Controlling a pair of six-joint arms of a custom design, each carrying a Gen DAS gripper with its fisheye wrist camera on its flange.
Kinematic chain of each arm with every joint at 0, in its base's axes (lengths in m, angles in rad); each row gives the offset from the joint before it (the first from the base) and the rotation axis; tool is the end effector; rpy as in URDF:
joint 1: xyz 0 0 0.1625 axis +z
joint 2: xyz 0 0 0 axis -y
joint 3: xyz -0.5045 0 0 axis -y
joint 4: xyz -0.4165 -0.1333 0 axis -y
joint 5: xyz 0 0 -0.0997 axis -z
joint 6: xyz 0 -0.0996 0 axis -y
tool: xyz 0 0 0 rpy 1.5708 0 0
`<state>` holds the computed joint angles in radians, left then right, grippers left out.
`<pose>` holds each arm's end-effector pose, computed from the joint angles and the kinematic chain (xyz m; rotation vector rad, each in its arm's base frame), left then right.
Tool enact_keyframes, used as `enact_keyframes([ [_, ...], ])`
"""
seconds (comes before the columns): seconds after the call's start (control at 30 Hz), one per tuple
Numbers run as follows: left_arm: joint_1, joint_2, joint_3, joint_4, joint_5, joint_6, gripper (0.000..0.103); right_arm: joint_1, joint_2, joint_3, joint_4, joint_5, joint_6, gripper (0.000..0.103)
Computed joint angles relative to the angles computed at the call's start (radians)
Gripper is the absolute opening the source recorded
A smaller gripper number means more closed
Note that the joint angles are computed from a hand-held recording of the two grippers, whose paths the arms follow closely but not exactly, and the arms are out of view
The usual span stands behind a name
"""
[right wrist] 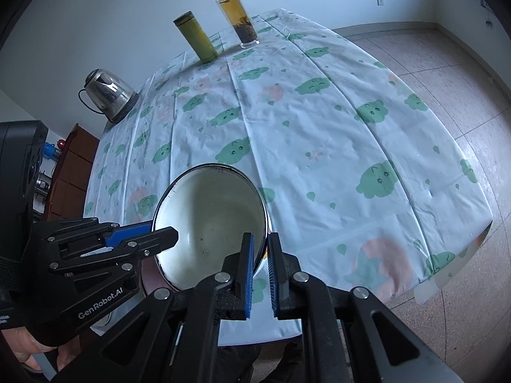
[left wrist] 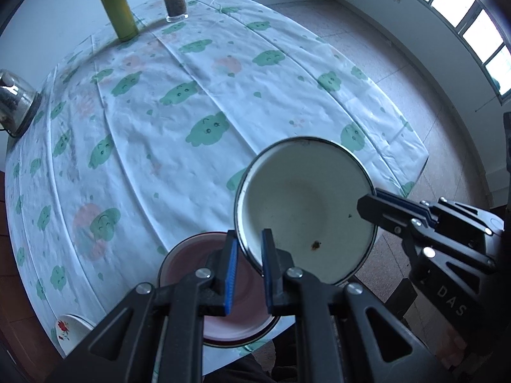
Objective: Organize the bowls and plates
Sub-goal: 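Lift the white enamel bowl with both grippers over the red bowls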
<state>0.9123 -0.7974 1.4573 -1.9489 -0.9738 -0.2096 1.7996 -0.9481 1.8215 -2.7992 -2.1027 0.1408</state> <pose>-0.3119 -0.7125 0.1613 0.6592 2.3999 -0.0018 0.2360 -0.6484 0.2072 -0.0127 -2.6255 0.5937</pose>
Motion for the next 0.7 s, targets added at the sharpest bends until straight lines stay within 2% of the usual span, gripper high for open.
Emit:
enact_keyframes([
  [0.7, 0.019, -0.098, 0.073, -0.007, 0.03, -0.07, 0.011, 0.048, 0.053, -0.04, 0.054, 0.037, -0.032, 0.01],
])
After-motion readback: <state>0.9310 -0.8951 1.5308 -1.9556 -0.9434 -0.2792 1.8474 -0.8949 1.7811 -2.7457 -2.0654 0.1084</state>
